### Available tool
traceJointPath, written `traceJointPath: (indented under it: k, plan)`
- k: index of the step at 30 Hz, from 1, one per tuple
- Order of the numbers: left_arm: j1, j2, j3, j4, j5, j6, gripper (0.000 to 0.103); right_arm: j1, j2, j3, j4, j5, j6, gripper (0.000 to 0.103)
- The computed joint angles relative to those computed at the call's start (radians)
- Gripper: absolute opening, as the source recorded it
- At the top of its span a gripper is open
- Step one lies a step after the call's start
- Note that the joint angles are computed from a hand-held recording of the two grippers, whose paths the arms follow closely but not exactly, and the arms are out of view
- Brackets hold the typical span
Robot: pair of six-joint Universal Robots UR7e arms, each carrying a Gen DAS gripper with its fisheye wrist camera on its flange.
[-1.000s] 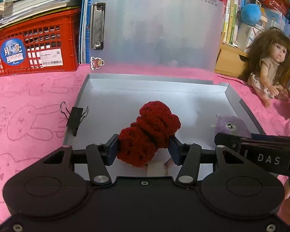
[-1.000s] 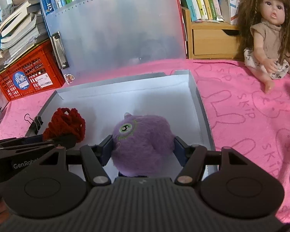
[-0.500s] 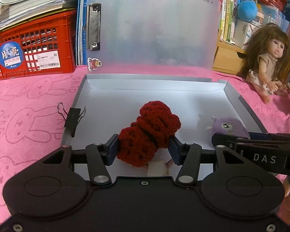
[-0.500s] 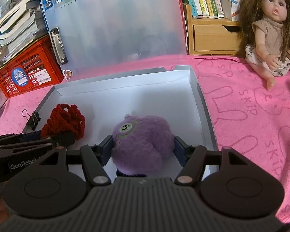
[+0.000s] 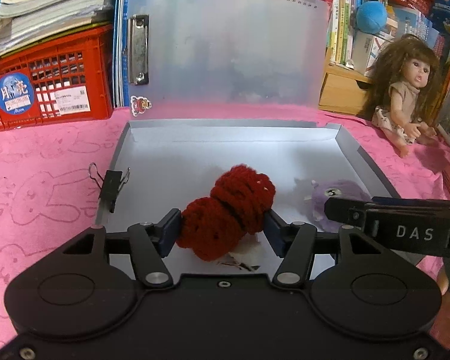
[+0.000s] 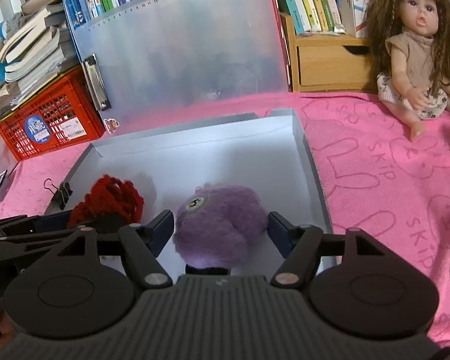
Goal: Organize objects
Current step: 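Carry red crochet and purple plush into the white box and open both tools, then lift both tools out of the box and back toward the pile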
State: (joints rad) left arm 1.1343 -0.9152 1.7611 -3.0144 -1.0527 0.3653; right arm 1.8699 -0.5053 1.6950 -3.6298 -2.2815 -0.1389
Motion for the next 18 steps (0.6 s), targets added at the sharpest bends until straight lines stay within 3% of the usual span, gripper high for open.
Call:
traceJointPath:
  k: [8, 18]
  plan:
    - [-0.025, -0.047, 0.061, -0.070, -0.005, 0.041, 0.059, 0.022, -0.028, 0.055, -0.071, 0.003, -0.024, 0.080]
    - [-0.047, -0.142, 0.148, -0.101, -0.043, 0.056, 0.070, 0.067, -0.045, 0.123, -0.196, -0.019, -0.100, 0.084]
